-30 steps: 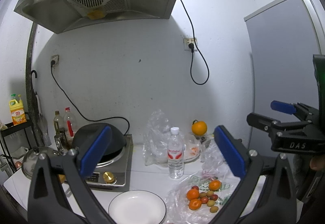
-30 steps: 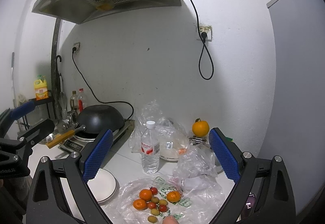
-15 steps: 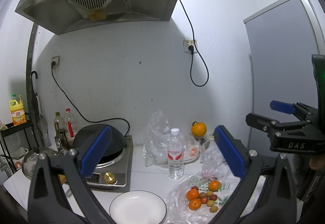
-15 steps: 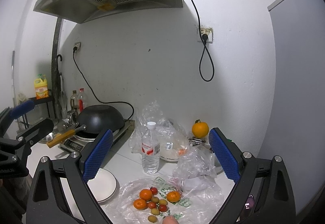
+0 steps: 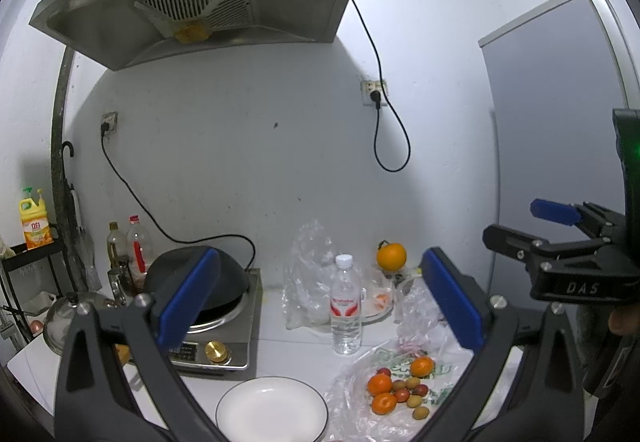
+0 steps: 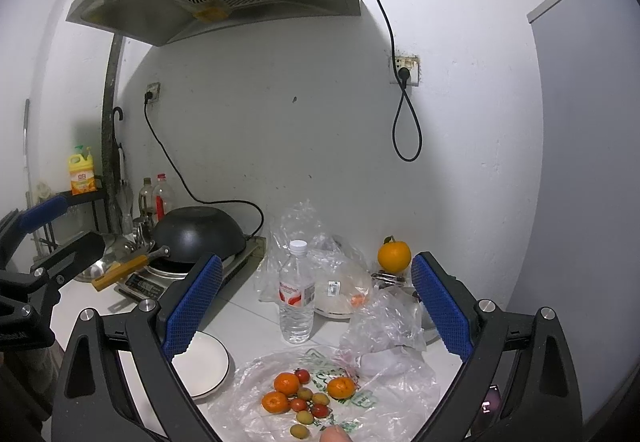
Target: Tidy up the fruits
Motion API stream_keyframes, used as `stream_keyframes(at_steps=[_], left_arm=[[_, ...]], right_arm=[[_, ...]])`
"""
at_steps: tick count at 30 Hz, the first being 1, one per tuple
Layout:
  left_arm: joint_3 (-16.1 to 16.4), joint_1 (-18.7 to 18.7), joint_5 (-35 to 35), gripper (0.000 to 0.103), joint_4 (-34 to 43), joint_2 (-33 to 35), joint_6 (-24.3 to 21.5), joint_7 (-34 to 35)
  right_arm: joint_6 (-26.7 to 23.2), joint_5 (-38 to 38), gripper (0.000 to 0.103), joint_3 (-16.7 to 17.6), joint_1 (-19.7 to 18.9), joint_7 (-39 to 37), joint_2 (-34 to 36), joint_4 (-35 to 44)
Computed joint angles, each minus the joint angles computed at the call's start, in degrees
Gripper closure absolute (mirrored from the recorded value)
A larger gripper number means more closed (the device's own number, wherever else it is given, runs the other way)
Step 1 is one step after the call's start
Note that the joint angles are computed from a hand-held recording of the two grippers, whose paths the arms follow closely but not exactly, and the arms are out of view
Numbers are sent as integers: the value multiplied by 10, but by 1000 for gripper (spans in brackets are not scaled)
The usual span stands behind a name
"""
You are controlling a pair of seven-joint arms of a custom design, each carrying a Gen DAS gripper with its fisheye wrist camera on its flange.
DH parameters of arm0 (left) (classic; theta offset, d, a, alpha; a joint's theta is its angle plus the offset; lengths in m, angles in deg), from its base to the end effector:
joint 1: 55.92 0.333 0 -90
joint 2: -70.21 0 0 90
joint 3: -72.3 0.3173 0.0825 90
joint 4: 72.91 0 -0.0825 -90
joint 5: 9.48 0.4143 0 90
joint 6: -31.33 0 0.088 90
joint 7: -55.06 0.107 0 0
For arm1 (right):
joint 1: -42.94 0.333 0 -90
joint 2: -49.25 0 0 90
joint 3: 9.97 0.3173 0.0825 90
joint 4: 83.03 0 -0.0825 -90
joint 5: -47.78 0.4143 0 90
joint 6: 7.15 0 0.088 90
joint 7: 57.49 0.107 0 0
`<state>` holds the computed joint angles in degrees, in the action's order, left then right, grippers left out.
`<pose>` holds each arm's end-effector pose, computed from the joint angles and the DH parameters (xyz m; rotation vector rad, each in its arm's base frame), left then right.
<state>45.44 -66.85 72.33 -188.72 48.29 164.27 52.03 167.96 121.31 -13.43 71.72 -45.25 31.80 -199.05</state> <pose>0.4022 -0.3436 0.6788 -1.3139 1.1097 -1.0010 0.5063 0.1507 0.6836 -1.5895 0.8660 -0.7840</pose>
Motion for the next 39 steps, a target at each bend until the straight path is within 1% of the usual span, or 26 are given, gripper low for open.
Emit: stream_keyframes(at_steps=[5, 9, 12, 16, 20, 21, 24, 26, 28, 31, 34, 39], left_arm=[[5, -2, -10, 1, 9, 16, 5, 17], [12, -7, -20, 1, 18, 40, 9, 34], [19, -15, -33, 1, 28, 65, 10, 53], [32, -29, -46, 1, 41, 99, 11, 76], [49, -45, -68, 1, 56, 136, 18, 98], [54, -49, -75, 1, 60, 146, 20, 106], [65, -62, -90, 1, 71, 173, 20, 124], [74, -69, -104, 2, 79, 191, 20, 139], [83, -76, -113, 2, 82, 202, 22, 149], [93, -84, -130, 2, 84, 216, 28, 163], [101, -89, -156, 2, 85, 228, 39, 182], [110, -94, -197, 2, 80, 241, 60, 210]], right_arm=[[-5, -27, 6, 2, -13, 31, 7, -2], [-21, -63, 6, 2, -33, 70, 25, 0], [-29, -94, 6, 4, -50, 97, 40, -3], [-43, -166, 6, 16, -84, 165, 64, -9], [-68, -190, 7, 14, -99, 185, 81, -13], [-71, -194, 8, 16, -102, 185, 83, -16], [-98, -215, 21, 19, -115, 193, 94, -18], [-115, -232, 24, 23, -123, 205, 104, -16], [-135, -239, 32, 26, -129, 209, 113, -15], [-160, -251, 40, 31, -139, 220, 127, -12], [-181, -266, 43, 40, -144, 234, 140, -8], [-225, -293, 44, 48, -151, 261, 156, -7]])
